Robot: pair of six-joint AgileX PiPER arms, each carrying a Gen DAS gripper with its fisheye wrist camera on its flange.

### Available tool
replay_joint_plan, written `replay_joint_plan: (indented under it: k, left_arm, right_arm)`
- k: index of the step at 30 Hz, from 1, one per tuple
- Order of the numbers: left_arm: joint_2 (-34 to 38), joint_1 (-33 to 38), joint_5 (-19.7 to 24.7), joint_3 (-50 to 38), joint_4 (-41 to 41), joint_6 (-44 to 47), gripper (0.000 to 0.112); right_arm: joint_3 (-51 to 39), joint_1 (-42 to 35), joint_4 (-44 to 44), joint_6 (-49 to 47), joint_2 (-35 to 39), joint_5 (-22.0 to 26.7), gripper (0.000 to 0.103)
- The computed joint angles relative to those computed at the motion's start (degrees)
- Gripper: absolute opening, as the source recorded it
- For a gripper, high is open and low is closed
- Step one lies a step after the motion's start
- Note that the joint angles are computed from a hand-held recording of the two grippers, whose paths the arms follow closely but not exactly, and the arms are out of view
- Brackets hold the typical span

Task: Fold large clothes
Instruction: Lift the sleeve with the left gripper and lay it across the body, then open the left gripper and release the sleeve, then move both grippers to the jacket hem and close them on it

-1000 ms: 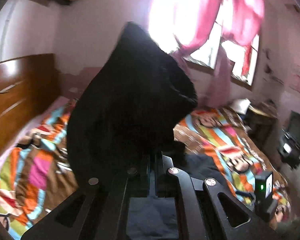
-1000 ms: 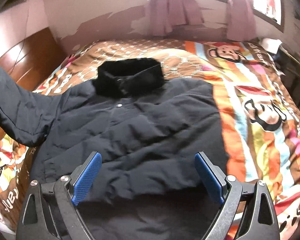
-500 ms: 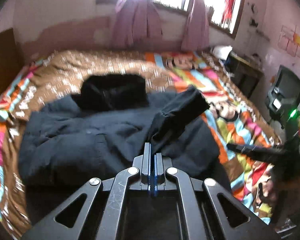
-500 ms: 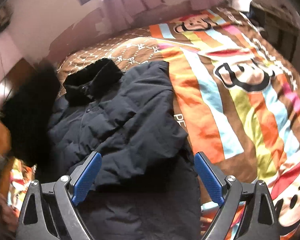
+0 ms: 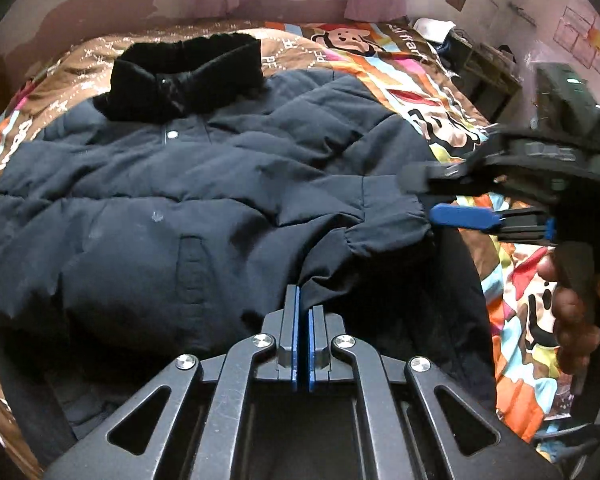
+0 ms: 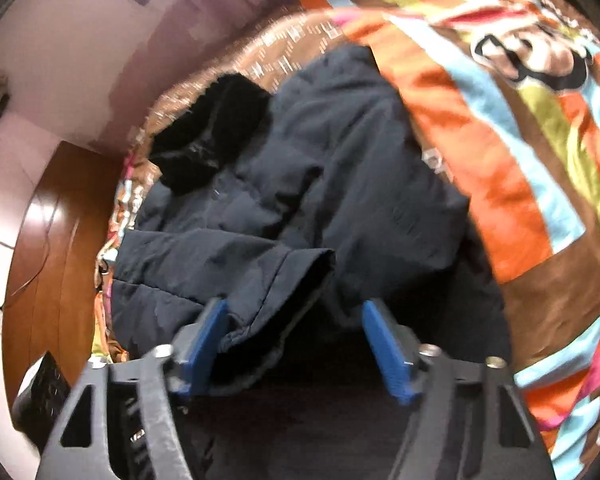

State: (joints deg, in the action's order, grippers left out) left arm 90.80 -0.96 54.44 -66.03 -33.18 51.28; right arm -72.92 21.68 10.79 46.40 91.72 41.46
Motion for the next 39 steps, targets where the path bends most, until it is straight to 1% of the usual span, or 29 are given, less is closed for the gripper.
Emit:
replay_joint_plan:
  k: [1, 2, 4, 5, 6, 7, 8, 10, 13, 15, 17, 19, 20, 21, 22, 23, 24, 25, 26, 28, 30, 33, 35, 37, 39]
  left_arm:
    - [-0.15, 0.15, -0.1, 0.36, 0.07, 0.26, 0.002]
    - [-0.15, 0.31, 0.1, 0.54, 0.23, 0.58, 0.002]
    - [-0.09, 1.17, 1.98, 0.26, 0.78, 1.16, 0.007]
    - [-0.08, 1.53, 2.64, 0.14, 0.94, 1.3, 0.009]
    - [0.05, 2.53, 4.16, -0.2, 1.11, 1.86, 0.014]
    - [0.13, 3.53, 5.71, -0.58, 0.94, 2.27, 0.019]
    - [0.17, 4.47, 6.91, -0.77, 0.63, 2.72, 0.021]
    - [-0.17, 6.86, 9.3, -1.36, 0.78, 3.14, 0.033]
    - [-0.92, 10.23, 10.67, -2.47, 1.55, 3.09, 0.035]
    - [-0.53, 12.63, 10.57, -4.04, 2.02, 2.12, 0.035]
    - [0.44, 14.11, 9.61, -5.76, 2.75, 0.83, 0.035]
    - [2.31, 14.7, 7.57, -7.92, 4.02, -1.24, 0.035]
    - [3.38, 14.91, 7.03, -9.35, 4.64, -2.48, 0.035]
    - [4.42, 15.11, 6.64, -10.73, 5.11, -3.54, 0.035]
    - [5.97, 15.29, 6.47, -13.02, 5.43, -5.06, 0.035]
    - [7.12, 15.53, 6.6, -14.81, 5.31, -5.86, 0.035]
    - [8.59, 15.73, 6.82, -17.28, 4.94, -6.93, 0.035]
    - [9.85, 15.82, 7.11, -19.58, 4.6, -7.7, 0.036]
    - [11.35, 15.61, 7.29, -22.22, 4.25, -8.5, 0.037]
    - [13.47, 15.11, 7.68, -25.65, 3.93, -9.15, 0.043]
    - [16.33, 14.23, 8.72, -29.19, 3.8, -9.56, 0.043]
    - [20.1, 12.28, 11.55, -32.34, 5.06, -9.9, 0.043]
    - [20.6, 11.22, 10.68, -31.17, 6.07, -8.79, 0.043]
    - [19.99, 10.39, 8.17, -28.34, 7.4, -6.76, 0.043]
    - [19.01, 10.05, 5.42, -25.23, 7.92, -5.03, 0.043]
  right_arm:
    - [-0.35, -0.36, 1.21, -0.7, 0.92, 0.24, 0.047]
    - [-1.63, -0.41, 2.28, -1.14, 2.62, 1.58, 0.042]
    - [-2.72, -0.33, 3.1, -2.04, 4.21, 2.46, 0.023]
    - [-3.13, -0.15, 3.1, -2.17, 4.62, 2.67, 0.019]
    - [-3.92, 0.43, 1.96, -1.9, 4.99, 3.16, 0.011]
    - [-4.41, 0.88, 0.59, -1.83, 5.01, 3.29, 0.008]
    - [-5.16, 1.56, -1.46, -1.15, 4.99, 3.79, 0.007]
    - [-7.56, 3.5, -7.5, 0.65, 4.86, 6.36, 0.005]
    - [-10.34, 6.21, -16.55, 5.34, 4.35, 11.41, 0.005]
    - [-10.54, 6.64, -19.42, 6.99, 3.92, 13.69, 0.005]
    - [-10.77, 6.6, -20.44, 6.53, 4.62, 16.16, 0.006]
    - [-11.72, 7.62, -23.27, 7.14, 6.35, 18.76, 0.017]
    - [-12.15, 8.23, -24.83, 7.96, 6.72, 19.83, 0.019]
    - [-12.7, 8.88, -26.56, 8.63, 7.06, 20.62, 0.024]
    - [-13.47, 10.11, -29.54, 9.76, 7.25, 21.41, 0.033]
    - [-13.57, 11.05, -31.87, 10.68, 6.85, 21.51, 0.039]
    - [-13.52, 12.1, -34.43, 11.72, 6.21, 21.1, 0.052]
    - [-13.92, 12.58, -35.56, 11.83, 6.17, 20.66, 0.061]
    - [-15.05, 12.94, -36.51, 10.78, 6.69, 20.04, 0.063]
    - [-18.44, 12.69, -35.2, 5.31, 9.05, 19.47, 0.063]
    - [-21.37, 12.26, -32.66, -0.08, 11.81, 18.68, 0.063]
    - [-25.54, 11.56, -27.36, -8.59, 16.37, 19.05, 0.063]
    - [-27.08, 11.36, -24.72, -11.98, 18.76, 19.89, 0.063]
    - [-27.36, 11.45, -23.77, -13.39, 20.65, 20.61, 0.063]
    - [-25.69, 11.34, -23.61, -13.59, 20.8, 19.28, 0.063]
